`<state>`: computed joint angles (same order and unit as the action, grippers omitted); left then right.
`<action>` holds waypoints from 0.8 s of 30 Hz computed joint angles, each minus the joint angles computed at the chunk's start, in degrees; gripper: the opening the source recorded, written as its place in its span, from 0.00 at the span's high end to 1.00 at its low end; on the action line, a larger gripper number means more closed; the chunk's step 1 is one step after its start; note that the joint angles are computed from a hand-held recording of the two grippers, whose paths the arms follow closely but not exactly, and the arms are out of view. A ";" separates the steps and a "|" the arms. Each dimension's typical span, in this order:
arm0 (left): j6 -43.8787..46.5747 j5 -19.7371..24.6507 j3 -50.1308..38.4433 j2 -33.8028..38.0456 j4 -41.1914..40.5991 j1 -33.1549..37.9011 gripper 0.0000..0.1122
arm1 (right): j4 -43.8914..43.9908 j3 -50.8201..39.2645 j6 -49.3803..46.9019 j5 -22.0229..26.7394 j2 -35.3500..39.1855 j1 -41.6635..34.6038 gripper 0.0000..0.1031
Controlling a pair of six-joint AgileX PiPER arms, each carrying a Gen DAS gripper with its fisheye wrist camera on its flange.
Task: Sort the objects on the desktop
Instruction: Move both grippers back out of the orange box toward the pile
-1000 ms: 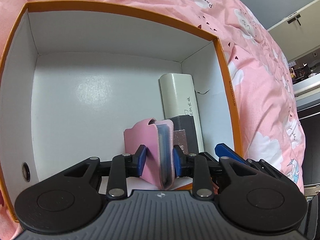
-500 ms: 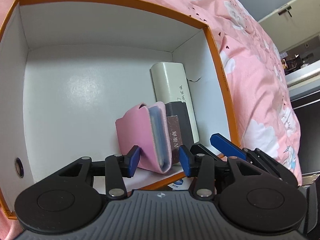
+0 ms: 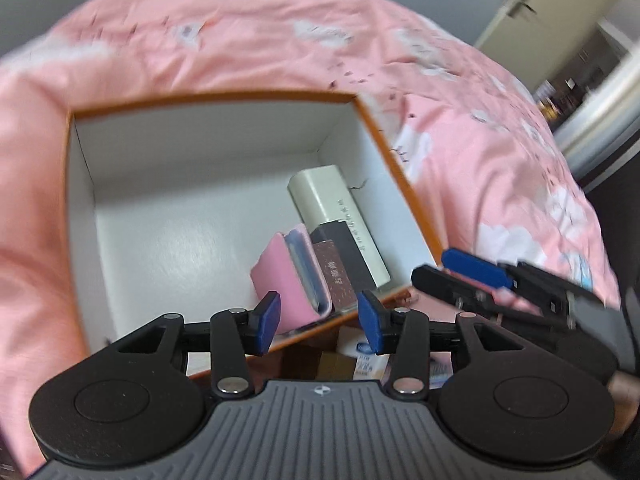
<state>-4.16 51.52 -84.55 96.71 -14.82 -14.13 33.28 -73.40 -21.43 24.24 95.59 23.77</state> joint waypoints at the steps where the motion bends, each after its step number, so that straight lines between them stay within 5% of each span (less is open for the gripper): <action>1: 0.58 1.06 -0.10 -1.10 1.79 -0.53 0.56 | 4.70 0.53 -3.53 1.27 -0.64 -1.15 0.54; 4: 2.88 5.59 -0.85 -4.08 7.89 -2.26 0.56 | 11.50 1.58 -8.87 4.42 -2.13 -2.89 0.55; 9: 5.29 13.44 -2.16 -7.23 19.56 -6.26 0.56 | 12.81 3.13 -12.01 8.63 -3.89 -3.26 0.63; 12: 8.34 15.10 -1.69 -8.37 19.72 -6.38 0.55 | 9.41 3.27 -10.49 10.07 -3.64 -2.49 0.64; 18: 10.58 6.78 5.65 -8.99 8.80 -5.90 0.49 | 0.70 2.76 -1.49 12.83 -0.33 -1.55 0.62; 24: 7.18 -2.87 11.25 -6.36 8.46 -10.04 0.44 | -0.82 1.77 1.56 14.59 2.15 -1.90 0.60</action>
<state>3.02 48.65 -73.30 90.35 -6.36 -24.17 32.46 -71.64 -19.87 38.84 97.75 21.87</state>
